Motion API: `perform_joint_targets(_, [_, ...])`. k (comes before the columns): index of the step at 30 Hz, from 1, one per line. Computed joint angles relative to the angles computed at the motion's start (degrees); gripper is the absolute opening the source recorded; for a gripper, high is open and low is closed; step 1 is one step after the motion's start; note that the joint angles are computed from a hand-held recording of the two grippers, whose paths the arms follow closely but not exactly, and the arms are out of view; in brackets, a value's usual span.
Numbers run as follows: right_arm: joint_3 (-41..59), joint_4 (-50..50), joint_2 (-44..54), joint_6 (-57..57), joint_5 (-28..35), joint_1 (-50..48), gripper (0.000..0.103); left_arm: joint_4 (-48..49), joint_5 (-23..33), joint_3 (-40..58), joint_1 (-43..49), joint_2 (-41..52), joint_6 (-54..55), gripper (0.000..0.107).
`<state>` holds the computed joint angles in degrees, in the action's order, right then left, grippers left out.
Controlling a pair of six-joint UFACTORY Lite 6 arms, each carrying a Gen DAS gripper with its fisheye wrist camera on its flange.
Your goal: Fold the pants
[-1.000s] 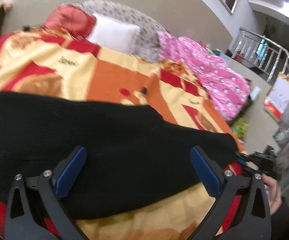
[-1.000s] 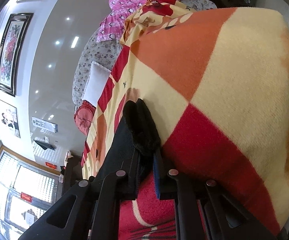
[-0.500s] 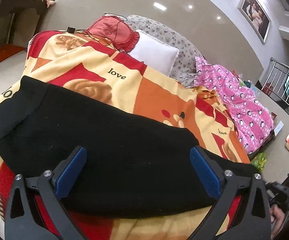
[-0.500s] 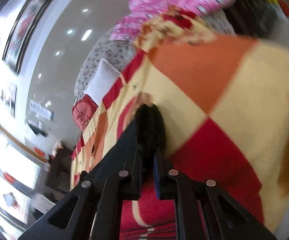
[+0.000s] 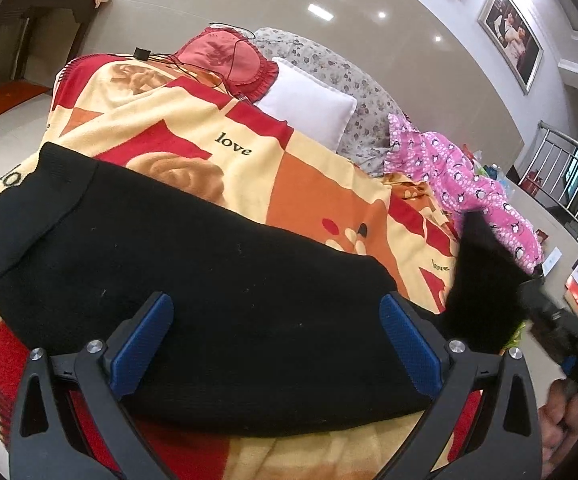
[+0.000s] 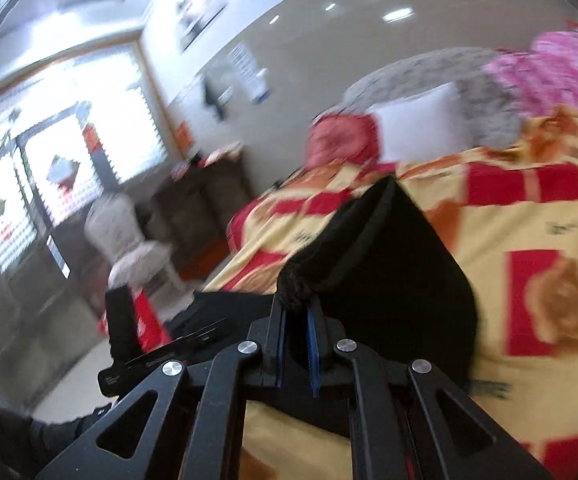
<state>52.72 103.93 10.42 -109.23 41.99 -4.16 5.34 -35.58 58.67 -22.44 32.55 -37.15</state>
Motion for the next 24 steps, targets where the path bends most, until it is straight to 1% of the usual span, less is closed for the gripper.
perform_joint_targets(3, [3.30, -0.45, 4.45, 0.78, -4.17, 5.91, 0.008, 2.11, -1.35, -0.51, 0.67, 0.08, -1.97, 0.103])
perform_joint_targets(5, [3.33, 0.27, 6.03, -0.69, -6.18, 9.24, 0.008, 3.72, -2.43, -0.84, 1.26, 0.18, -3.37, 0.103])
perform_joint_targets(8, [4.33, 1.98, 8.95, -3.00, -9.71, 12.67, 0.008, 5.40, -3.96, -1.45, 1.89, 0.17, -4.97, 0.103])
perform_joint_targets(10, [5.53, 0.78, 11.87, -2.61, -11.97, 13.72, 0.009, 5.32, -3.74, -1.35, 1.81, 0.18, -4.78, 0.103])
perform_joint_targets(11, [6.29, 1.17, 13.97, -3.68, -12.67, 14.16, 0.015, 5.58, -3.81, -1.50, 1.99, 0.10, -4.94, 0.103])
perform_joint_targets(12, [5.41, 3.96, 14.45, -6.87, -12.30, 14.25, 0.016, 5.72, -3.66, -1.47, 2.02, 0.02, -5.00, 0.103])
perform_joint_targets(13, [2.67, 7.03, 12.89, -10.22, -10.55, 13.53, 0.017, 5.84, -3.44, -1.42, 2.03, -0.02, -4.96, 0.103])
perform_joint_targets(14, [0.65, 7.69, 11.59, -11.16, -9.42, 13.05, 0.022, 5.92, -2.99, -1.34, 2.01, -0.13, -4.82, 0.103])
perform_joint_targets(15, [-1.40, 5.96, 9.60, -9.91, -7.77, 11.91, 0.026, 5.93, -2.15, -0.97, 1.94, -0.23, -4.68, 0.103])
perform_joint_targets(17, [-7.24, 5.11, 4.09, -10.89, -3.61, 8.45, 0.027, 3.54, 0.13, -0.79, 0.94, -1.59, -2.13, 0.103])
perform_joint_targets(19, [-14.73, 7.20, -3.68, -14.83, -1.79, 3.62, 0.028, 0.05, -1.90, -2.41, -1.30, -4.14, 3.82, 0.103])
perform_joint_targets(20, [-16.83, 9.22, -6.74, -16.29, -2.83, 1.99, 0.035, -0.98, -2.90, -2.43, -3.54, -5.66, 9.24, 0.103])
perform_joint_targets(21, [-19.67, 13.59, -10.60, -19.45, -4.37, -0.86, 0.050, -1.30, -3.07, -1.82, -4.92, -6.06, 12.49, 0.103])
perform_joint_targets(22, [-21.05, 15.73, -12.59, -21.08, -4.89, -3.08, 0.060, -1.63, -2.92, -0.66, -6.91, -6.46, 17.04, 0.103])
perform_joint_targets(23, [-22.05, 18.64, -14.45, -23.30, -5.61, -6.14, 0.068, -1.18, -2.30, 1.47, -8.86, -6.22, 20.98, 0.103])
perform_joint_targets(24, [-21.65, 19.43, -14.85, -23.73, -6.05, -8.48, 0.068, 0.57, -0.62, 4.86, -10.24, -4.91, 22.72, 0.103])
